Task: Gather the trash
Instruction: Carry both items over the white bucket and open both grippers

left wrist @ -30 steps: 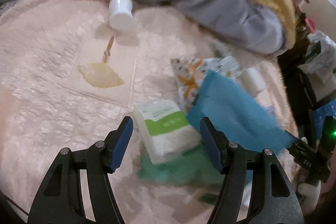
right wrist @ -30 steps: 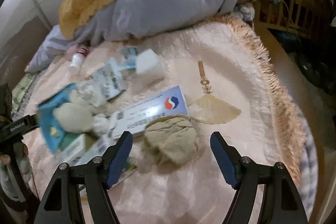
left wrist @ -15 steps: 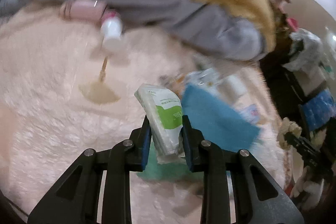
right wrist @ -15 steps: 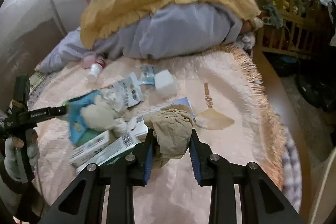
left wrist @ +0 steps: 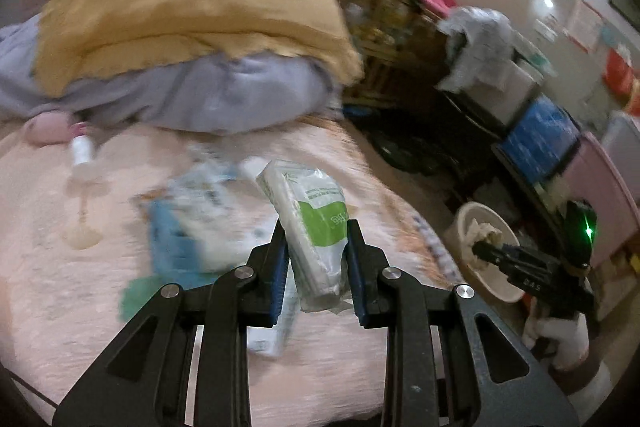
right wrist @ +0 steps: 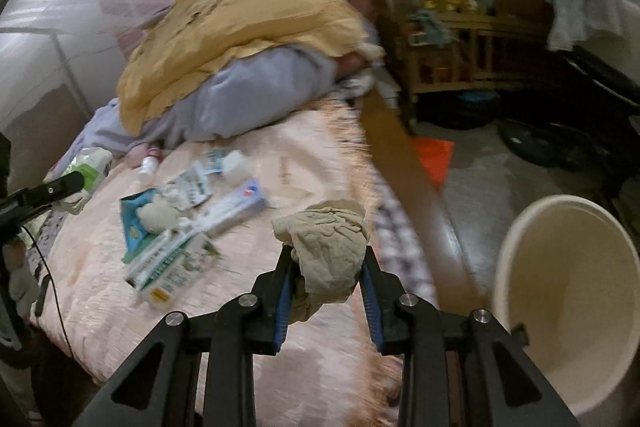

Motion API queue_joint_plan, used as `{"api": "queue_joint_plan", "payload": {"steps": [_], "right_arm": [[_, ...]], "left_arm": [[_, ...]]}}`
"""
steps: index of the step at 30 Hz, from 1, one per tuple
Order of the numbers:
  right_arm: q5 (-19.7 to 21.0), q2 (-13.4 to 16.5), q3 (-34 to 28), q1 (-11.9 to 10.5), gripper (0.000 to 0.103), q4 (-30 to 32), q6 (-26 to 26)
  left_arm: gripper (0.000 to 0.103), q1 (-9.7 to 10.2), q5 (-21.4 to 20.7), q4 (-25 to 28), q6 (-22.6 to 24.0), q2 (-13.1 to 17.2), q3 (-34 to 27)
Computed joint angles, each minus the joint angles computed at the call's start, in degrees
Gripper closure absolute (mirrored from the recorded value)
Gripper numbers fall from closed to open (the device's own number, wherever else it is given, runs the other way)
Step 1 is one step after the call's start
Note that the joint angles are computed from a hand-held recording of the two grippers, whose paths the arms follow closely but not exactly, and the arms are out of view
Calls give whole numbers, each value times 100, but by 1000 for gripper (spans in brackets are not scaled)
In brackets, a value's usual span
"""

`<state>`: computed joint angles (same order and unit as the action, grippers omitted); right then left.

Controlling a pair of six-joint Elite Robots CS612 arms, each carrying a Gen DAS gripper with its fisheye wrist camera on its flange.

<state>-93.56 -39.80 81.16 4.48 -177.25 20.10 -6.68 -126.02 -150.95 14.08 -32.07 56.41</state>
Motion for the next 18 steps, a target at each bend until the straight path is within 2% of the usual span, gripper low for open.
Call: {"api": "queue_joint_plan", "payload": {"steps": [9,18], "right_arm": [[-485,-415,826,-215,73,-232,378],[-704,-627,1351,-468,73,-293,752]], "left_arm": [[79,-578,-48,-2,973,-314,679],[79,-1012,-231,389,1352,-267,649]]}}
